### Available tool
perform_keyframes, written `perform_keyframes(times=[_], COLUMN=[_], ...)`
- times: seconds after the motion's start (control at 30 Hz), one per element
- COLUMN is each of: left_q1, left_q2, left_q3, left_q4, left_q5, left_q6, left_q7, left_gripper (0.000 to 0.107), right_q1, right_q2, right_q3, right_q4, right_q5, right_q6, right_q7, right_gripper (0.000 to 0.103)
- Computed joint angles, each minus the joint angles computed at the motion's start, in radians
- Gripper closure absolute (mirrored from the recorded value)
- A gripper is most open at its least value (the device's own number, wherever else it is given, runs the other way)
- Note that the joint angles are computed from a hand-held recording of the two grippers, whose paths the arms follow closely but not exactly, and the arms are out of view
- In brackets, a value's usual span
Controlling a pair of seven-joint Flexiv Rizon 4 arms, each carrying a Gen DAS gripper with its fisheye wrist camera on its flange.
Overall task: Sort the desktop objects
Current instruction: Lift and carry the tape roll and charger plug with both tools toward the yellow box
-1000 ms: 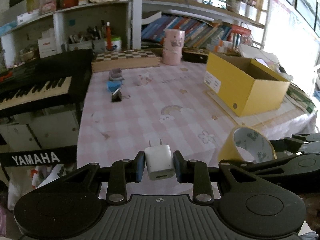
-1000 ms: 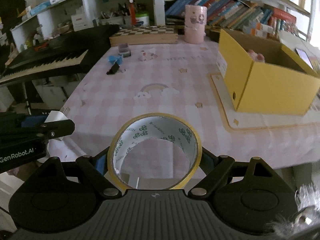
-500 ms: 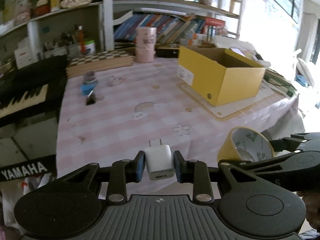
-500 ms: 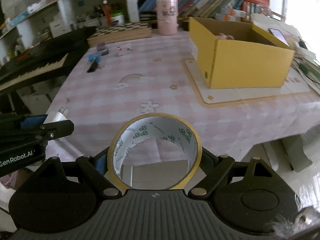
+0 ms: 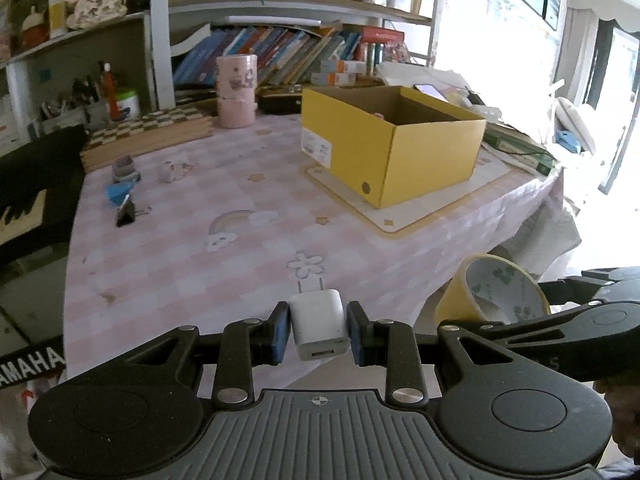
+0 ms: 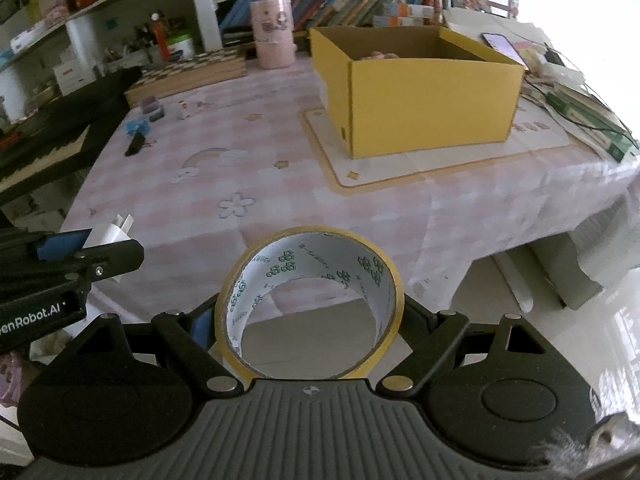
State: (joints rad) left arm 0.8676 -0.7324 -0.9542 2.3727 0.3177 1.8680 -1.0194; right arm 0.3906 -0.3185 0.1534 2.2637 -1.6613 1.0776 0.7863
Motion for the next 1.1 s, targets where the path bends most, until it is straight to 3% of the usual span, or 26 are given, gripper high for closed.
perform_keyframes(times=[0.63,1.1], left_q1=[-0.119,-0.238], left_q2=[-0.032,-0.031], left_q3=[-0.018,0.015], left_q4=[-0.046,-0.097], left_q5=[-0.022,-0.055], left_q6=[-0.032,-0.048], left_q7=[0.064,0.078], left_gripper=[0.078,0.078], right_q1=[-0.047,-0.142], right_q2=[0.1,0.135], right_q3=[0.003,-0.019], right_q4=[0.115,0.155], right_q5=[0.041,-0.027], right_q6=[-0.04,0.03], right_q7=[0.041,0.057], right_gripper=[0.017,0.017])
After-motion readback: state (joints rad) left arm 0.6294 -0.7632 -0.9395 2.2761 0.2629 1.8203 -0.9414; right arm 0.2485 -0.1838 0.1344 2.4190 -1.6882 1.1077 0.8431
